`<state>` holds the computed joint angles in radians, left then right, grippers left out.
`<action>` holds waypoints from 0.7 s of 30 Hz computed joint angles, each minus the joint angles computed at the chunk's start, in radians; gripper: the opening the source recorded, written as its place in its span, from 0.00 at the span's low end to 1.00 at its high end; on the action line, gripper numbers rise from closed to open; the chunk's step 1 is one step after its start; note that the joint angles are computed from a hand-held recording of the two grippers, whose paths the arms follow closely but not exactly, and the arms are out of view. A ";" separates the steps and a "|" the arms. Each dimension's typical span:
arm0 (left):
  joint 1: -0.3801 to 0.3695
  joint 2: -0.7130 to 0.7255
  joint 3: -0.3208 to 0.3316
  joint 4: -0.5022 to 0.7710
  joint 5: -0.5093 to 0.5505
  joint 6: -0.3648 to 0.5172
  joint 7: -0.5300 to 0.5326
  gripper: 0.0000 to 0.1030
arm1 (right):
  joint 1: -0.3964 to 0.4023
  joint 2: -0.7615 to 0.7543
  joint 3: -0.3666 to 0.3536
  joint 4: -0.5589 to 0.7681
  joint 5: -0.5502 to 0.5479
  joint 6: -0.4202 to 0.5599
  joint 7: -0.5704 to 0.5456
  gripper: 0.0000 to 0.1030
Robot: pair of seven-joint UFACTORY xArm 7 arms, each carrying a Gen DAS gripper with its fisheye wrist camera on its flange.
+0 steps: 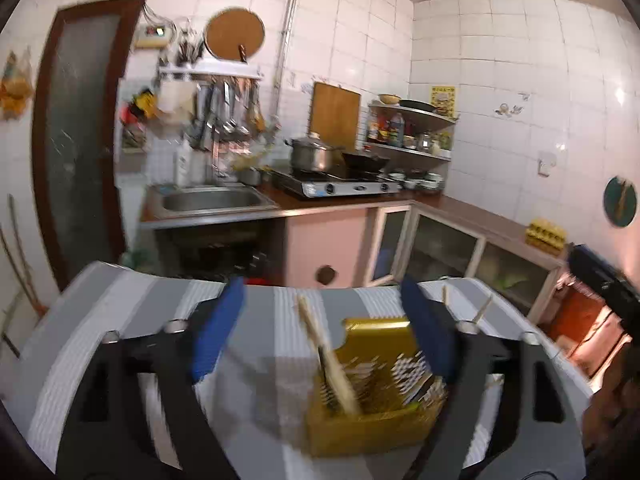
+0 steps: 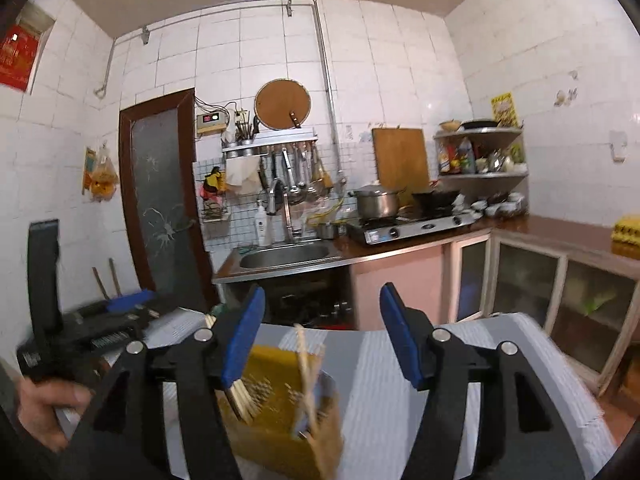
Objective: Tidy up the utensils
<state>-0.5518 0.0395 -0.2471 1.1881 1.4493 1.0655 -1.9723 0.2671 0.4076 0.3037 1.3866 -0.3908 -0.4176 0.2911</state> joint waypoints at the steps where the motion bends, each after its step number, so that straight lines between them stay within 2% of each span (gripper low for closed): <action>1: -0.007 -0.015 -0.007 -0.021 -0.010 0.022 0.007 0.85 | 0.034 -0.032 -0.046 -0.052 0.035 -0.021 -0.037 0.66; 3: -0.033 -0.047 -0.039 -0.078 -0.045 0.098 0.019 0.95 | 0.090 -0.095 -0.115 -0.175 0.109 -0.067 -0.120 0.71; 5: -0.073 -0.065 -0.086 -0.140 -0.076 0.219 -0.007 0.95 | 0.098 -0.141 -0.129 -0.287 0.150 -0.109 -0.156 0.73; 7: -0.114 -0.075 -0.127 -0.207 -0.117 0.300 -0.054 0.95 | 0.073 -0.172 -0.113 -0.378 0.136 -0.149 -0.135 0.73; 8: -0.129 -0.079 -0.138 -0.231 -0.134 0.323 -0.081 0.96 | 0.064 -0.184 -0.109 -0.423 0.128 -0.174 -0.123 0.74; 12: -0.202 -0.072 -0.187 -0.323 -0.213 0.378 -0.279 0.95 | 0.105 -0.235 -0.122 -0.622 0.232 -0.295 -0.200 0.74; 15: -0.259 -0.021 -0.205 -0.316 -0.228 0.451 -0.361 0.95 | 0.126 -0.266 -0.115 -0.730 0.291 -0.356 -0.228 0.74; 17: -0.312 0.043 -0.212 -0.278 -0.211 0.563 -0.383 0.96 | 0.150 -0.264 -0.110 -0.775 0.352 -0.429 -0.277 0.74; 21: -0.380 0.093 -0.178 -0.241 -0.193 0.630 -0.414 0.95 | 0.205 -0.228 -0.097 -0.789 0.478 -0.557 -0.391 0.74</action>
<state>-0.9313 0.1322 -0.4256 0.9469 1.2567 1.6957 -2.3862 0.4721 0.1799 0.2064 0.5971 0.0876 -0.9745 -0.1003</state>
